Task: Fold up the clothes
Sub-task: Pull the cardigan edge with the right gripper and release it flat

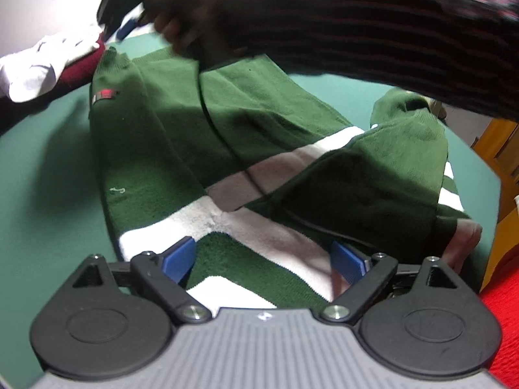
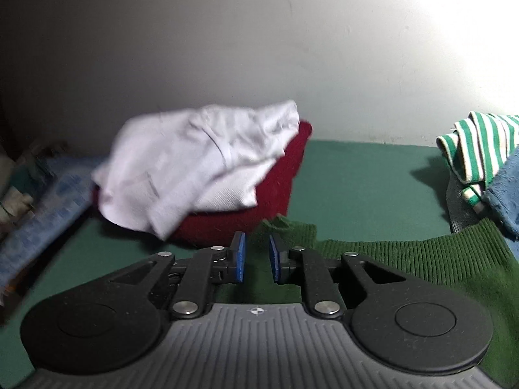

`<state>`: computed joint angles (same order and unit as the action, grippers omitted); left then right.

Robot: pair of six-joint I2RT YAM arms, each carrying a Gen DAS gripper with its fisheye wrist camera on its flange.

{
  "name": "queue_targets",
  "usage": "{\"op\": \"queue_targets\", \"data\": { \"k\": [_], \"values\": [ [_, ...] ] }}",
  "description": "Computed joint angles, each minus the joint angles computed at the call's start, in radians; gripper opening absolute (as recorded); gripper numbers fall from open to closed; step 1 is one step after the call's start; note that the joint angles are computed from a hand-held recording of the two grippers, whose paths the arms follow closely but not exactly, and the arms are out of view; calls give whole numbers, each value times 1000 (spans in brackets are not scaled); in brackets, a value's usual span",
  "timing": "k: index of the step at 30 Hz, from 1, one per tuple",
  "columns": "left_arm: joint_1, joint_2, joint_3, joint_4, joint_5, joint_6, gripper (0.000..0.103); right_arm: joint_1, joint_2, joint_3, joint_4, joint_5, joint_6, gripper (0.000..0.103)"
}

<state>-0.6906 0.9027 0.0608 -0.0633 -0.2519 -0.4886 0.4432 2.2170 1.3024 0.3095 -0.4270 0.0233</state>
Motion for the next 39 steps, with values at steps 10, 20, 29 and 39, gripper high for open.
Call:
{"op": "queue_targets", "data": {
  "k": [10,20,29,39],
  "values": [
    [47,-43,5,-42,65,72,93,-482,-563,-663,-59,-133,-268,38],
    [26,52,68,-75,54,107,95,-1007,-646,-813,-129,-71,-523,38],
    [-114,94,165,-183,-68,-38,94,-1146,-542,-757,-181,-124,-652,50],
    [-335,234,271,-278,-214,-288,96,-1171,-388,-592,-340,-221,-605,50]
  ]
}}
